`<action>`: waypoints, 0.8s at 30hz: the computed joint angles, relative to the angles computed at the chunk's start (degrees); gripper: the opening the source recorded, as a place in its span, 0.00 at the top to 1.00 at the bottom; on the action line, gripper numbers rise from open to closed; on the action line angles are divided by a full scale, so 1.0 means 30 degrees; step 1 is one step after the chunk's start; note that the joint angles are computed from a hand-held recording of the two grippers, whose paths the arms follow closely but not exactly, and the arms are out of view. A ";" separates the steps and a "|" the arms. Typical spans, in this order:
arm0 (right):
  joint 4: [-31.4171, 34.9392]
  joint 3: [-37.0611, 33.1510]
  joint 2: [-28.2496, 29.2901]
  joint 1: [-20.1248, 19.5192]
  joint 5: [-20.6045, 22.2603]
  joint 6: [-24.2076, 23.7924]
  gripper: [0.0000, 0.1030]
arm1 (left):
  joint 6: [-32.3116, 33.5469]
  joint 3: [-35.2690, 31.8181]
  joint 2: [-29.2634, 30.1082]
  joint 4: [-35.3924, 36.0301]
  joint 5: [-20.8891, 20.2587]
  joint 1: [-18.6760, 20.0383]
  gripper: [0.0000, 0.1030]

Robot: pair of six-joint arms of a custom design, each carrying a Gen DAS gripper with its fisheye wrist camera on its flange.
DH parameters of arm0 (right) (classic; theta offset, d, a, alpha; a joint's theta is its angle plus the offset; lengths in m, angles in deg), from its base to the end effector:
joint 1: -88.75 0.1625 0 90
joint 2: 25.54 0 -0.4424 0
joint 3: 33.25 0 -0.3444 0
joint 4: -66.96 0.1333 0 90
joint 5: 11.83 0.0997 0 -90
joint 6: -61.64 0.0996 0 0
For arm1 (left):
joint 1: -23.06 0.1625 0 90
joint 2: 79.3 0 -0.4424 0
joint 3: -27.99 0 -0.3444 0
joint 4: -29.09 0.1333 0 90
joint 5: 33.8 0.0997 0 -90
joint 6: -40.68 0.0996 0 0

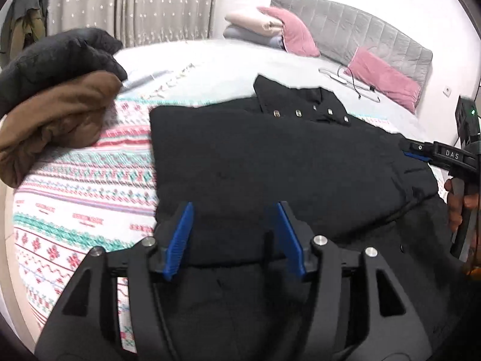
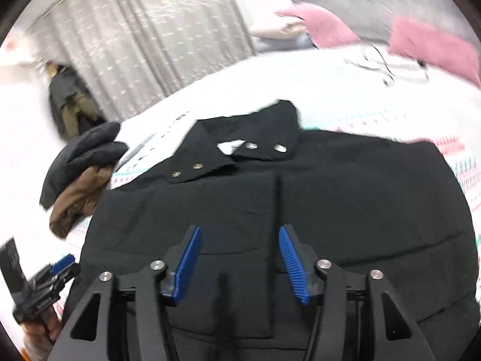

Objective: Fold large clothes

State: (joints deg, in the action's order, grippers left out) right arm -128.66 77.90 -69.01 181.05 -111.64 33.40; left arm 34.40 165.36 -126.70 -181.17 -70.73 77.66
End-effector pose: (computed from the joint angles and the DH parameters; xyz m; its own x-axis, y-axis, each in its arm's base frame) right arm 0.1399 -0.5857 0.1322 -0.8561 -0.3155 0.4093 -0.4957 0.7250 -0.4781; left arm -0.0674 -0.4624 0.1424 -0.7737 -0.0577 -0.6309 0.4181 0.7017 -0.5769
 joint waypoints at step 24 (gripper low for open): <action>0.3109 0.5123 -0.5359 -0.0912 -0.0185 -0.0353 0.25 | -0.5860 0.1729 -0.2583 0.2071 -0.4171 -0.0657 0.02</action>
